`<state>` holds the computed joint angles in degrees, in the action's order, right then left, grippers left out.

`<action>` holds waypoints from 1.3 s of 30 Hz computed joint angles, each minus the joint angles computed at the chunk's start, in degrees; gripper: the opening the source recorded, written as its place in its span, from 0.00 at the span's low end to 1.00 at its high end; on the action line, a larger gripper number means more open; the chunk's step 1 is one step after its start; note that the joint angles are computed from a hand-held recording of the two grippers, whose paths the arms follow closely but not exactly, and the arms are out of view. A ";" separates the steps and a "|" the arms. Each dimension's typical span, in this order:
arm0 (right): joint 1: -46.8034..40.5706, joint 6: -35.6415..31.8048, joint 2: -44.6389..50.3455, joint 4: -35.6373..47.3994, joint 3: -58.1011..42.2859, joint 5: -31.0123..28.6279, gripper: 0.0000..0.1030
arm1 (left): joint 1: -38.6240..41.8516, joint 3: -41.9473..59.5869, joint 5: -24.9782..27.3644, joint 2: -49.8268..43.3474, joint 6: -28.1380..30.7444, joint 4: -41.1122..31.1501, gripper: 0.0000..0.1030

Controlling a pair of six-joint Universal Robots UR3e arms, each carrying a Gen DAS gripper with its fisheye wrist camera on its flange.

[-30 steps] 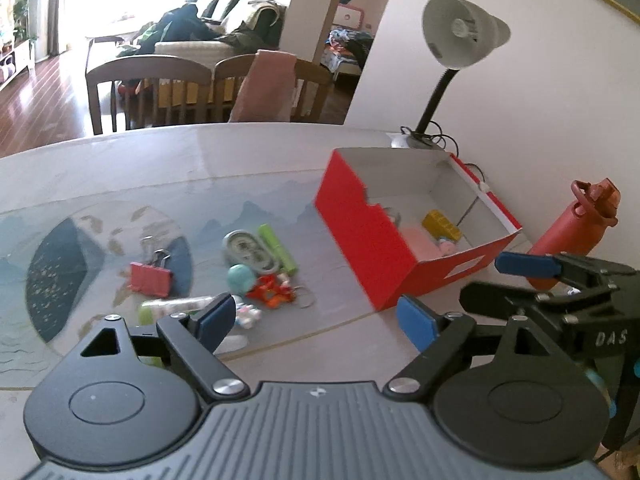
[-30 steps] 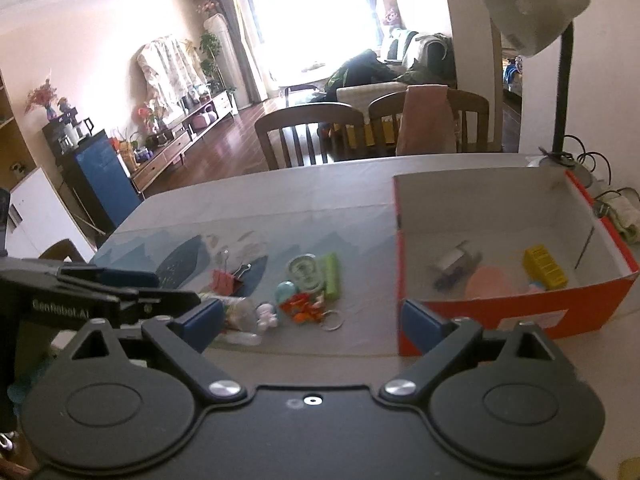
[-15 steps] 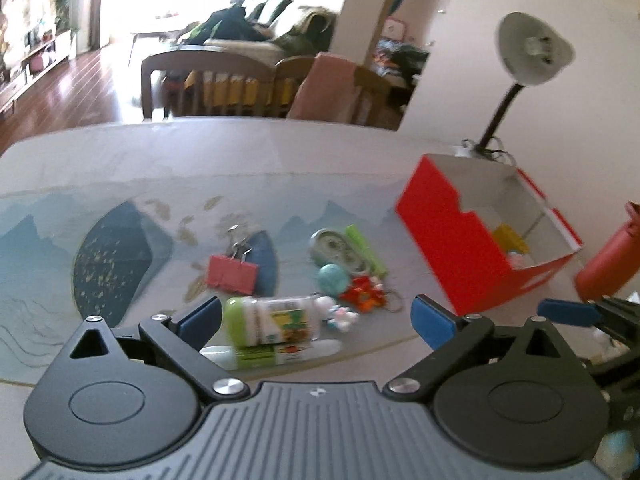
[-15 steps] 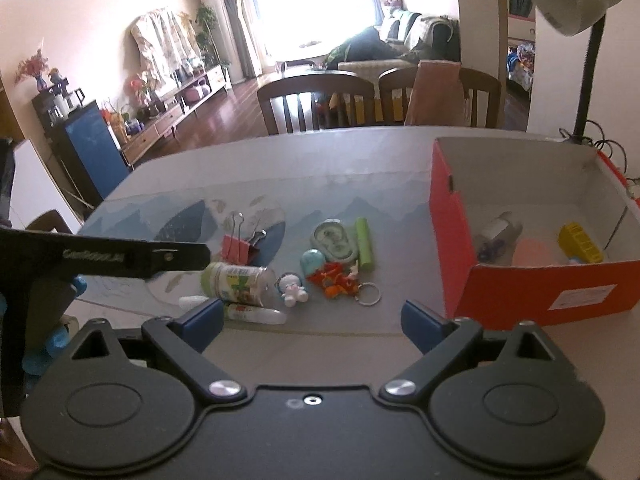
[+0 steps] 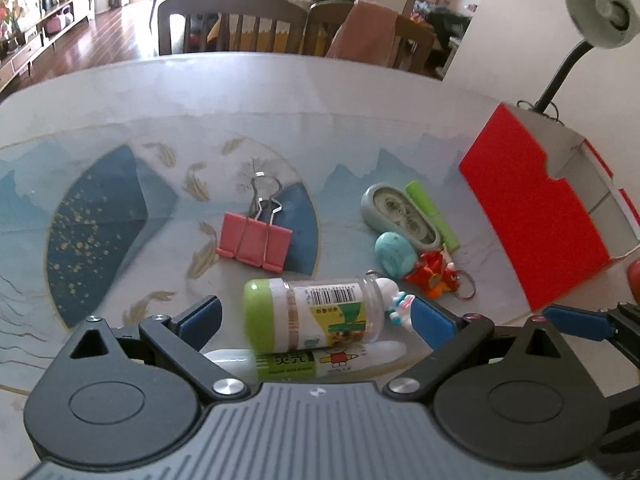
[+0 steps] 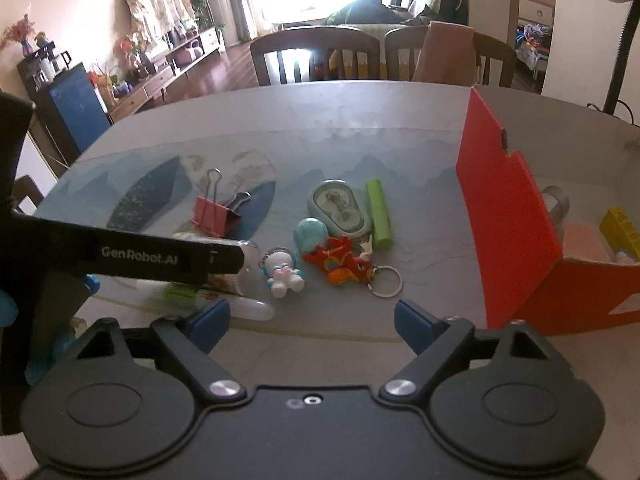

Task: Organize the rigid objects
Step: 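Grasp the green-capped bottle with the left gripper while the right grasps the white toy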

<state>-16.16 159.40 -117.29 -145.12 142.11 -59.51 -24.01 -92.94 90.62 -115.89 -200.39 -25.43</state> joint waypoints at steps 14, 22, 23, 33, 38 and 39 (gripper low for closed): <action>9.20 3.92 17.48 -16.18 -3.99 -4.11 0.67 | -0.39 4.35 1.73 -5.32 -0.22 -0.60 0.98; 12.03 5.20 23.82 -18.95 -7.08 -4.69 0.51 | -0.19 3.47 2.87 -5.29 -0.33 0.67 0.97; 12.06 5.40 24.43 -18.81 -7.52 -4.45 0.50 | -0.18 3.23 3.08 -5.18 -0.41 1.10 0.96; 11.23 6.10 26.97 -16.28 -9.90 -3.21 0.27 | 1.56 1.76 0.22 -4.23 -0.81 2.21 0.87; 11.15 6.82 25.84 -17.04 -9.27 -3.30 0.26 | 1.86 1.33 -0.29 -4.18 -0.97 2.77 0.87; 11.12 7.07 25.42 -16.97 -9.16 -3.33 0.26 | 2.02 1.11 -0.54 -4.10 -1.05 2.98 0.87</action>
<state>-5.04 166.46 -91.88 -162.09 132.95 -62.84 -21.99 -91.83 90.08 -119.99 -201.44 -22.46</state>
